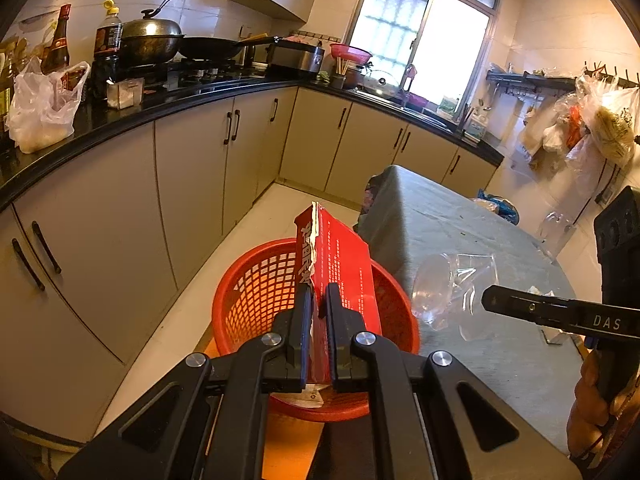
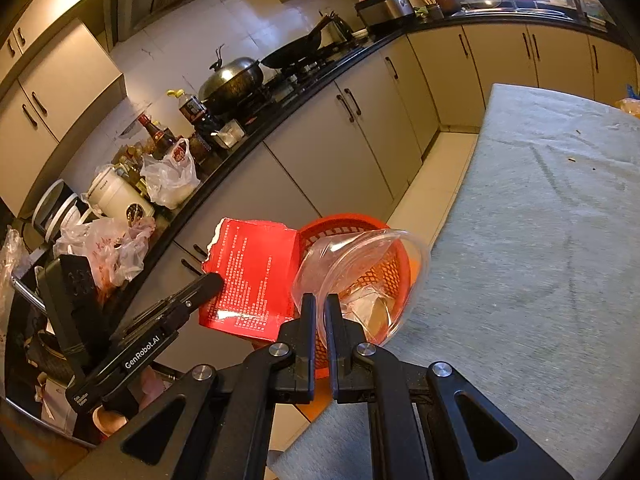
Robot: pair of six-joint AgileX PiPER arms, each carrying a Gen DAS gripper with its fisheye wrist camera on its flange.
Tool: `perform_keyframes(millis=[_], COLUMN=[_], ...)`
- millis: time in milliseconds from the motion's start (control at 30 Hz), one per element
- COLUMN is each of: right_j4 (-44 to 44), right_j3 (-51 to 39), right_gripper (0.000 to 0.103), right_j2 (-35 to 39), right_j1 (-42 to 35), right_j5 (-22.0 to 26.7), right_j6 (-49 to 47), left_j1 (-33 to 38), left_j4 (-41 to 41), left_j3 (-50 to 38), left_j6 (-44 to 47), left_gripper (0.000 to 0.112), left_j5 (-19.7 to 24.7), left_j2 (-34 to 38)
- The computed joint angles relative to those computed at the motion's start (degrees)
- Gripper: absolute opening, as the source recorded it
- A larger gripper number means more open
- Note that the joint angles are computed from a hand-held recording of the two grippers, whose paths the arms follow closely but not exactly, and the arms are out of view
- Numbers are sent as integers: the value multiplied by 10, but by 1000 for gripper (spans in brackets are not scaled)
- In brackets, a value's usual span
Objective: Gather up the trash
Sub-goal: 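Carry the red box and plastic bag in both tools over the basket, then open both tools to drop the red box and plastic bag into the basket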
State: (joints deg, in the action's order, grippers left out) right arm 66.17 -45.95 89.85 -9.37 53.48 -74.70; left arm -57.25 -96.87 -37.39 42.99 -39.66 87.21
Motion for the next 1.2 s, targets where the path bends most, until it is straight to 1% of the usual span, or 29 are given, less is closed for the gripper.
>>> perform_keyframes(millis=[333, 500, 767, 1200], right_j4=[6, 8, 10, 3], right_j3=[-35, -57, -91, -122], right_gripper=[6, 6, 6, 6], right_j2=[47, 76, 122, 171], right_j1=[74, 98, 121, 141], right_j5=[-62, -84, -99, -119], right_j6=[44, 63, 87, 108], left_j1=[52, 69, 100, 129], left_j4=[37, 63, 117, 185], left_j3=[5, 11, 18, 13], left_j6=[-22, -50, -96, -158], left_gripper=[7, 7, 7, 7], left_j5=[47, 66, 96, 120], left_j2=[29, 41, 61, 90])
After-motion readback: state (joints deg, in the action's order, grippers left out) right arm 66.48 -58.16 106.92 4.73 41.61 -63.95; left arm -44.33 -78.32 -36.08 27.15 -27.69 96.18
